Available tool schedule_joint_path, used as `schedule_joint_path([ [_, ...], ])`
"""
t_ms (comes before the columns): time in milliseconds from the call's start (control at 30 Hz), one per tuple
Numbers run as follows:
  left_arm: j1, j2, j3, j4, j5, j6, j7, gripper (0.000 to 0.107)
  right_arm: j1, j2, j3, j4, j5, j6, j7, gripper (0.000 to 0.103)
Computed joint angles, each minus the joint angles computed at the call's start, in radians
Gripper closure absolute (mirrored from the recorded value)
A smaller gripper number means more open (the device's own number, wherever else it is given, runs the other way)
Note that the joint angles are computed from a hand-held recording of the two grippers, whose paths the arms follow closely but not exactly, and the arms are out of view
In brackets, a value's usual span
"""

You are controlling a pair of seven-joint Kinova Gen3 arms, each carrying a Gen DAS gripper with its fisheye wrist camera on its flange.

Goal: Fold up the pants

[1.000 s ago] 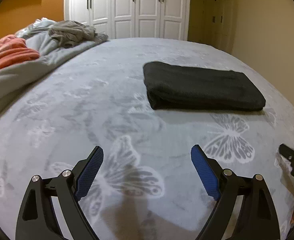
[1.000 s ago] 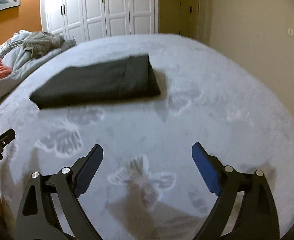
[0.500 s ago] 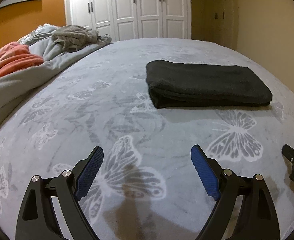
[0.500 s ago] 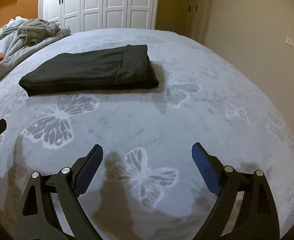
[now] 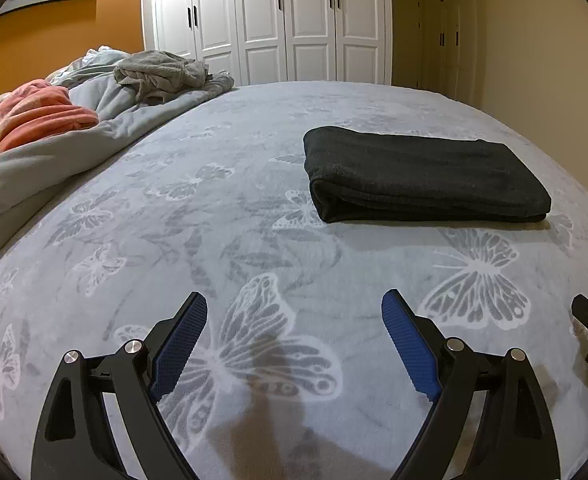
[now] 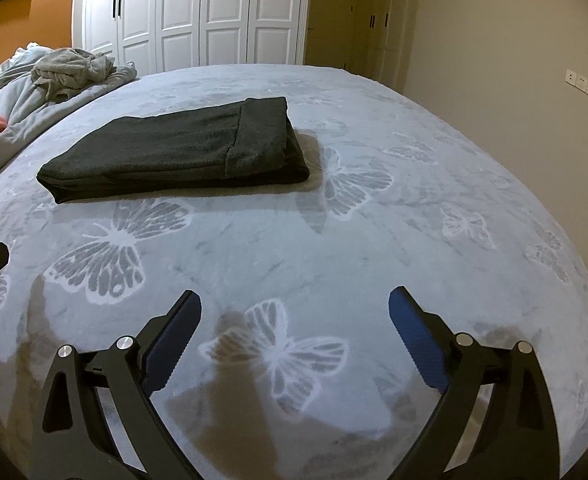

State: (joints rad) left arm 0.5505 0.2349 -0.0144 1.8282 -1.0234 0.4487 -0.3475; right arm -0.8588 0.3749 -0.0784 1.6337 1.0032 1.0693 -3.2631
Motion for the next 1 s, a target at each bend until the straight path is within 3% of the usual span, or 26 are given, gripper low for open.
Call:
schedule_joint_path([
  [1000, 0.005, 0.002, 0.006, -0.005, -0.016, 0.013, 0.011, 0.021, 0.000, 0.000, 0.000, -0.001, -0.002, 0.002, 0.000, 0.010],
])
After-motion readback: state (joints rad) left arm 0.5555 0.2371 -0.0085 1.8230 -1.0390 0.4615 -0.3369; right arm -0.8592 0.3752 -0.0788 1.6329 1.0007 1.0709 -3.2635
